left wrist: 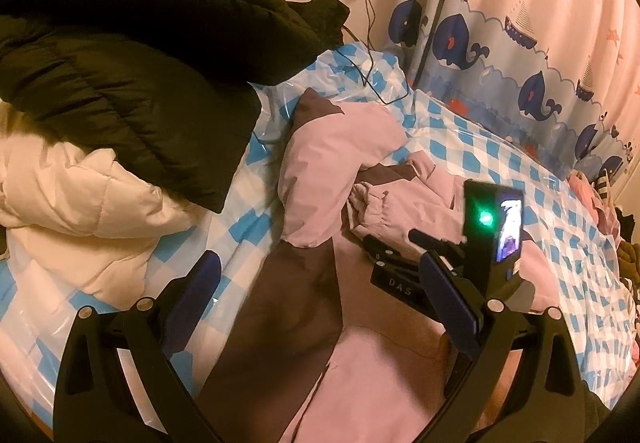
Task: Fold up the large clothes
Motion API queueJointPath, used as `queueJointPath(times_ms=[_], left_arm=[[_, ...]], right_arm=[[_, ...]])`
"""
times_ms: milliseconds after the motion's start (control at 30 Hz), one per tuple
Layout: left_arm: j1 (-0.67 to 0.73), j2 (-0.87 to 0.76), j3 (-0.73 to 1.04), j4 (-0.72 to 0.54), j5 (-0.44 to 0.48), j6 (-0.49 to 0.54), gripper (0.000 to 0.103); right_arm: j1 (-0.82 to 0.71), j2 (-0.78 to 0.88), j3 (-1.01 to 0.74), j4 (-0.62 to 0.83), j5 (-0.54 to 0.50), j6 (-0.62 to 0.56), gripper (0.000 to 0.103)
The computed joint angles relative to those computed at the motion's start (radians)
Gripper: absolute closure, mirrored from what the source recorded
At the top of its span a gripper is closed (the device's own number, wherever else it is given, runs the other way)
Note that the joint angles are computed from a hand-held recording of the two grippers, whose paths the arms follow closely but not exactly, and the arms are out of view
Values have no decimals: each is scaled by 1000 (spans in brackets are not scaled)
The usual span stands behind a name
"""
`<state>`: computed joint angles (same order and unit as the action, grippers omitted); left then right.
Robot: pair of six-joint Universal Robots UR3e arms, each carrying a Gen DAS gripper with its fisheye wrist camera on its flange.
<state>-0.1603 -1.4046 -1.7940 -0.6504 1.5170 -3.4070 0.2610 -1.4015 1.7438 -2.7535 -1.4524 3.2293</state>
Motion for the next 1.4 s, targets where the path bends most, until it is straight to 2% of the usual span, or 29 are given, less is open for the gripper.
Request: queueJointPath(times_ms=[200, 367, 433, 500, 633, 700, 733, 767, 867, 900, 1000, 1067, 1200, 1300, 1400], left_arm=[[1, 7, -8, 8, 16, 13, 8], [-2, -12, -6, 2, 15, 18, 8], [-8, -44, 12, -23, 21, 32, 8], [-18, -86, 39, -58, 28, 47, 8], [-20, -146, 52, -54, 23, 60, 8], [-22, -174, 54, -37, 30, 58, 8], [-19, -183, 48, -23, 32, 56, 8], [-17, -194, 42, -10, 36, 51, 8], [-1, -213, 32, 7, 17, 44, 8], [3, -221, 27, 24, 11, 38, 8], [13, -254, 26, 84, -26, 29, 8], [11, -284, 38, 136, -36, 19, 8], [-9, -353, 75, 210, 15, 2, 8], [10, -369, 90, 212, -16, -20, 8], [-18, -397, 121, 235, 39, -5, 8]], right_arm=[[-46, 1, -32, -28, 83, 97, 31], [-102, 82, -56, 79, 134, 161, 27], [-118, 119, -43, 83, 165, 151, 24], [-114, 128, -38, 58, 177, 132, 13], [-90, 145, -80, 91, 159, 101, 7], [-119, 116, -41, 57, 223, 112, 7], [-154, 91, 3, 9, 291, 133, 7], [-222, 59, 73, -85, 423, 186, 7], [-340, 47, 96, -178, 590, 284, 7], [-384, 62, 72, -181, 645, 325, 7], [-465, 131, -48, -155, 724, 444, 7], [-496, 184, -143, -118, 743, 480, 7], [-503, 340, -403, 12, 763, 520, 7], [-480, 439, -587, 134, 762, 531, 7], [-454, 400, -586, 188, 745, 458, 7]])
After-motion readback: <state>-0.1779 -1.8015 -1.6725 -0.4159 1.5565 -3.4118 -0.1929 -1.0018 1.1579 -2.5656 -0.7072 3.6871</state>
